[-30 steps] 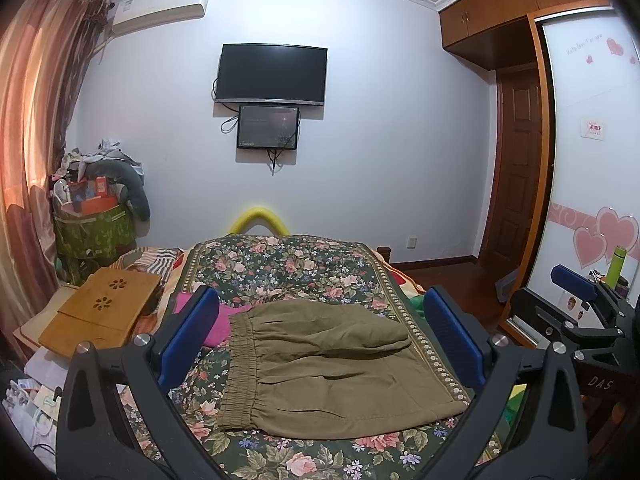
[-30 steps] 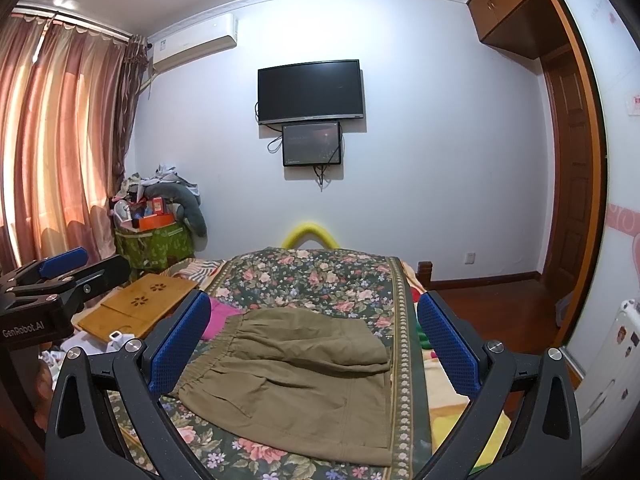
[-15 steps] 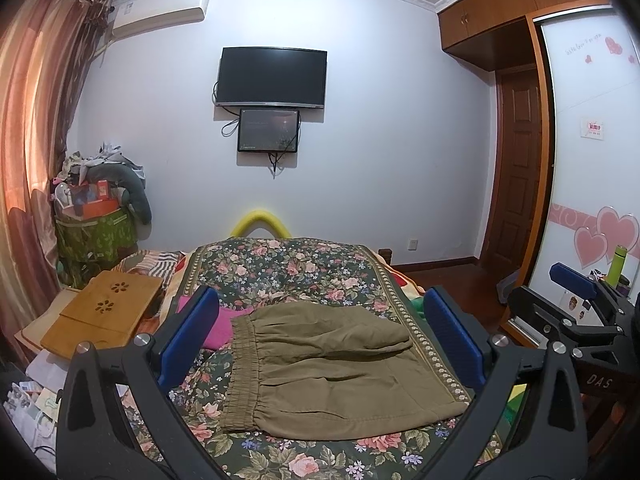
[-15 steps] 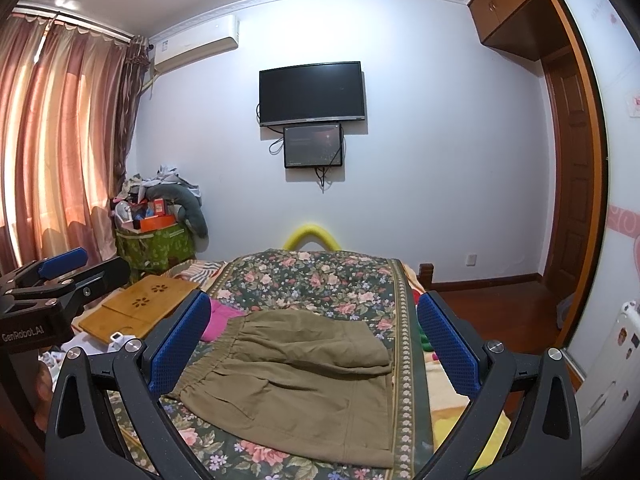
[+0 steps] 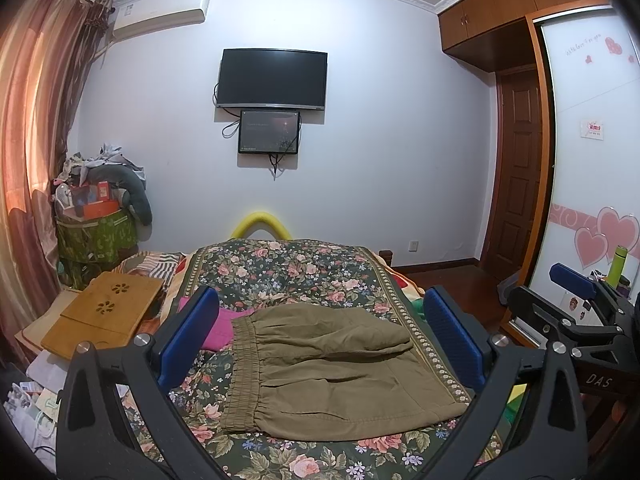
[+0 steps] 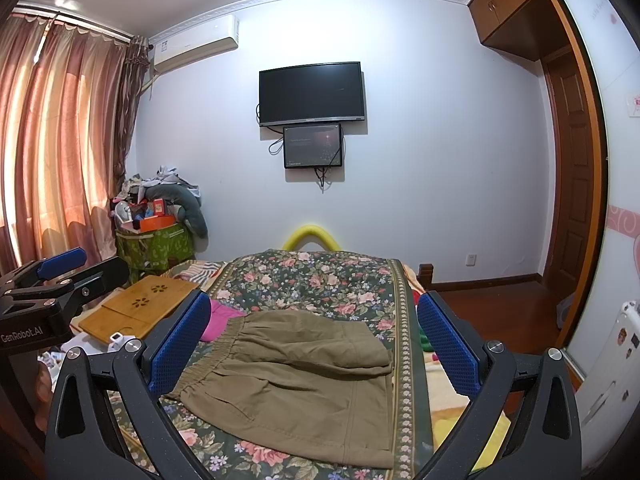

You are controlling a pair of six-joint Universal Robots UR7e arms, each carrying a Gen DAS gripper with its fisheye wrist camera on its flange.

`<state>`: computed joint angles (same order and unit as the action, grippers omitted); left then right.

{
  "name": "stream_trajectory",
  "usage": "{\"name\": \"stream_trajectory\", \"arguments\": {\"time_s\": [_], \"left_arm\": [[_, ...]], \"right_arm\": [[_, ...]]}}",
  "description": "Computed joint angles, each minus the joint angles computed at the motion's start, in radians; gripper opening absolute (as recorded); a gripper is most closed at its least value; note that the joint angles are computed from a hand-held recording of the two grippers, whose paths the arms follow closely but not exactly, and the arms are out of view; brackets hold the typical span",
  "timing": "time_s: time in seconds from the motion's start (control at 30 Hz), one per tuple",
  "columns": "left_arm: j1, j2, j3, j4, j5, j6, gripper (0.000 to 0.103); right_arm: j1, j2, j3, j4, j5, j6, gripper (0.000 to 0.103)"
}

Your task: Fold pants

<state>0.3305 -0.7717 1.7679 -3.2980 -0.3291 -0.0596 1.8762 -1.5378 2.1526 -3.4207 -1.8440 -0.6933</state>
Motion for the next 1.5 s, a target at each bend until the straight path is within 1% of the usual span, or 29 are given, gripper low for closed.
{"name": "stream_trajectory", "arguments": {"time_s": [0.43, 0.63, 0.9, 1.1, 1.2, 1.27, 1.3, 1.43, 1.5], "left_arm": [[0.0, -0.001, -0.002, 0.005, 0.002, -0.002, 0.103], [0.004, 0.001, -0.005, 0.007, -0.004, -0.004, 0.103], [0.035, 0.01, -0.024, 0.036, -0.022, -0.022, 0.103], [0.1, 0.03, -0.075, 0.089, -0.046, -0.029, 0.103], [0.149, 0.03, -0.103, 0.147, -0.102, -0.045, 0.103], [0.189, 0.032, -0.12, 0.165, -0.158, -0.039, 0.103], [0.209, 0.035, -0.133, 0.192, -0.174, -0.05, 0.103], [0.293, 0.053, -0.214, 0.416, -0.189, -0.174, 0.103], [0.332, 0.066, -0.256, 0.508, -0.203, -0.216, 0.103]], "right_arm": [[-0.003, 0.005, -0.007, 0.006, -0.002, 0.0, 0.103], [-0.015, 0.006, -0.004, 0.009, 0.003, -0.002, 0.103], [-0.026, 0.029, -0.022, 0.018, -0.007, -0.004, 0.103], [-0.054, 0.078, -0.058, 0.025, -0.025, -0.022, 0.103], [-0.075, 0.112, -0.092, 0.05, -0.033, -0.022, 0.103], [-0.094, 0.137, -0.12, 0.079, -0.037, -0.01, 0.103], [-0.102, 0.146, -0.13, 0.09, -0.036, -0.005, 0.103], [-0.138, 0.183, -0.175, 0.143, -0.052, 0.018, 0.103], [-0.161, 0.209, -0.207, 0.172, -0.065, 0.023, 0.103]]}}
